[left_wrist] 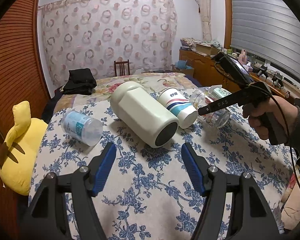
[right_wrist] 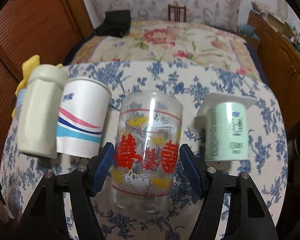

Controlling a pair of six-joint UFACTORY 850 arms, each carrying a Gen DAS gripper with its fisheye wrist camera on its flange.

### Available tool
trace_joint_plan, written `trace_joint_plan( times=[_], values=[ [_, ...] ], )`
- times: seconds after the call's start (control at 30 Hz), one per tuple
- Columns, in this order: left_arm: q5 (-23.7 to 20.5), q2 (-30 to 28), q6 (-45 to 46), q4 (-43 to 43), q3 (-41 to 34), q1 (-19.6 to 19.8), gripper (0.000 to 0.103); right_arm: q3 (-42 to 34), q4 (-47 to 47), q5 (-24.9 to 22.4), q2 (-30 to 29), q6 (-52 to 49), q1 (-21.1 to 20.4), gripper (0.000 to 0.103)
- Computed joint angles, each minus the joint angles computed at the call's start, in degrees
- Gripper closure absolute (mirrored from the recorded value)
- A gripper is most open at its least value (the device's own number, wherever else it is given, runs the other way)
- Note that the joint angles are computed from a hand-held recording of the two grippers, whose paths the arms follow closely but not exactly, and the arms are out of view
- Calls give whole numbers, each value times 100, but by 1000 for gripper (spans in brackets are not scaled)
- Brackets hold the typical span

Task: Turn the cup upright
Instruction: 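Move the right tool to the clear glass tumbler and close around it, then lift the tumbler with the right tool and carry it toward the left tool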

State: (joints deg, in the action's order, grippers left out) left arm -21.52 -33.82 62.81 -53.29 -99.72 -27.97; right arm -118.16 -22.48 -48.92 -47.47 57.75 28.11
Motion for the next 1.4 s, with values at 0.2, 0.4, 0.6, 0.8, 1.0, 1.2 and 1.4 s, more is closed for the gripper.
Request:
trace_joint_plan(
  times=[0.2, 0.4, 0.6, 0.8, 1.0, 1.2, 1.4],
  values=[
    [30, 125, 132, -160, 219, 27, 35, 392, -540, 74, 232, 275, 188, 42],
    [166, 336, 191, -290, 556, 31, 35, 1173, -945, 534, 809, 606, 426, 42],
    [346, 590, 430, -535, 961, 41, 35, 1703, -1107, 942, 1250, 768, 720, 42],
    [458, 778, 381, -558, 1271, 69, 35, 1740, -958, 1189, 1212, 709, 978, 42],
    [528, 869, 157, -351, 1411, 138, 35, 1370, -352, 1356, 841, 197, 1100, 42],
    [551, 890, 2, -274, 1463, 224, 35, 962, -10, 1280, 502, -97, 1132, 41],
    [518, 889, -21, -283, 1458, 253, 35, 480, -57, 934, 197, -167, 1168, 41]
  ],
)
